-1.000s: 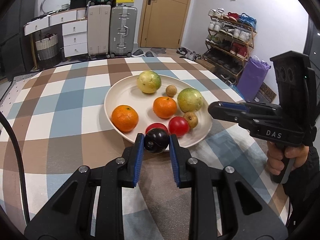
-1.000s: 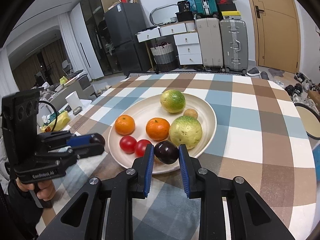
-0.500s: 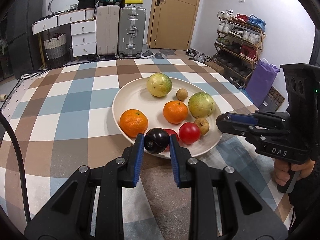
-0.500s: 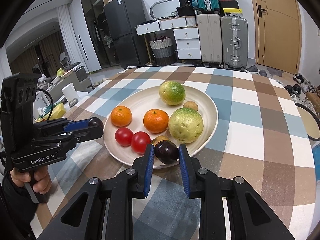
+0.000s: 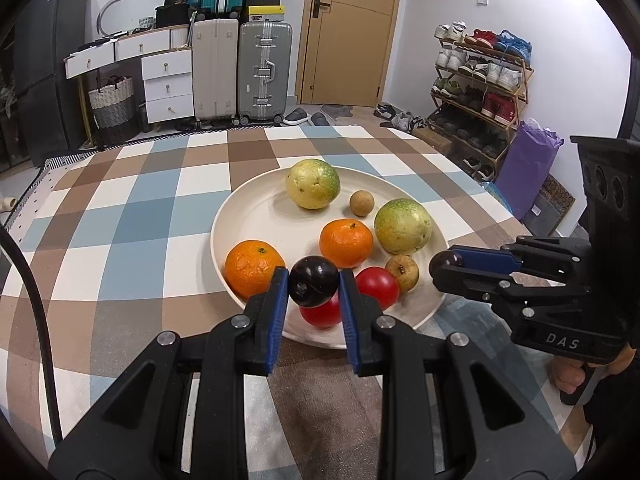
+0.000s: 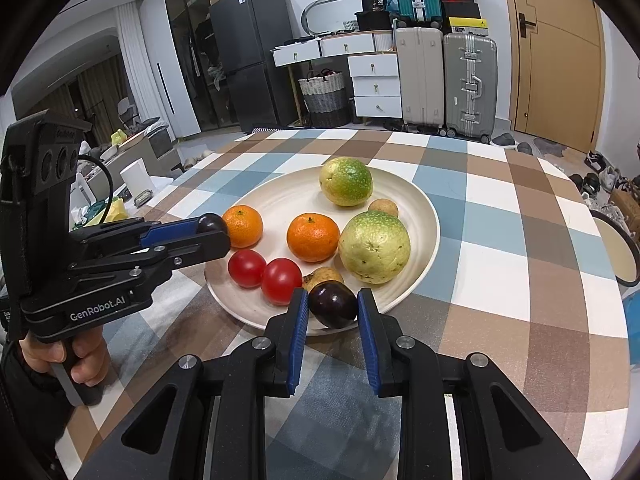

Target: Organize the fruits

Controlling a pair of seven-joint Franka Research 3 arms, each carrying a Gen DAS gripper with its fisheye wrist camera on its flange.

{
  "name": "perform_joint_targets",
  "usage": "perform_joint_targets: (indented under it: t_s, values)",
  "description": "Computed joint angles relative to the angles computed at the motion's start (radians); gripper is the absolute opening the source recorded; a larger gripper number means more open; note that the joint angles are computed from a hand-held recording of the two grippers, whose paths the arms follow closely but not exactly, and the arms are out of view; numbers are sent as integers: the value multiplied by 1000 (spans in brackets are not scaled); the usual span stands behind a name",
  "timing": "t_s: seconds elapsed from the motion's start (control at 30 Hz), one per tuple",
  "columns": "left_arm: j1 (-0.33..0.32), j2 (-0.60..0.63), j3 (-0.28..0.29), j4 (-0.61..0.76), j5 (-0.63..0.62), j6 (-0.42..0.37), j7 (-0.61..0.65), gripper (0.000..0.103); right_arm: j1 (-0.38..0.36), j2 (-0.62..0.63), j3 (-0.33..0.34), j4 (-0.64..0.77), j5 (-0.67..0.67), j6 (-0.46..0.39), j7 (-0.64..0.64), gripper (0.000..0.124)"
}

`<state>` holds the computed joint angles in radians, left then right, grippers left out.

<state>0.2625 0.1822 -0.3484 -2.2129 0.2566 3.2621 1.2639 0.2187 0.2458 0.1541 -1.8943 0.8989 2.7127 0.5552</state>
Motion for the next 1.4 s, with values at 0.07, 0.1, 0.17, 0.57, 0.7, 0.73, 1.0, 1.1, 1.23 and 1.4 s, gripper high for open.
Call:
perform_joint_targets:
  t_s: [0.07, 0.1, 0.17, 0.57, 0.7, 0.73, 1.0, 1.1, 1.23, 1.4]
  values:
    - [-40, 3, 40, 7, 5, -8, -6, 22, 0, 0, 1, 0, 1, 2, -2, 26]
    - [-58, 5, 57, 11, 6, -11, -8, 22, 0, 1, 1, 0, 0, 1, -1, 26]
    - [-65, 9, 64, 14, 4, -12, -4, 22, -2, 0, 2, 1, 3, -4, -2, 26]
    - [-167, 1, 184, -5, 20, 28, -53, 47, -14, -7, 9, 1, 74, -5, -55, 52]
    - [-249, -23, 276, -41, 10, 84, -69, 74, -12, -11, 8, 0, 103, -2, -80, 72]
    - [-270, -31, 299, -51, 0, 97, -66, 82, -13, -13, 11, -3, 119, 6, -95, 78]
    - [-344, -58, 363, -100, -111, 151, 9, 98, -10, -28, 17, -11, 269, 56, -221, 102]
    - [-424, -62, 412, -118, -260, 186, 140, 102, -10, -28, 13, -7, 303, 52, -242, 103]
    - [-456, -63, 411, -129, -396, 222, 257, 102, -5, -26, 13, -5, 346, 78, -280, 103]
    - [-439, -64, 376, -127, -478, 226, 325, 102, -5, -33, 13, -11, 406, 81, -347, 103]
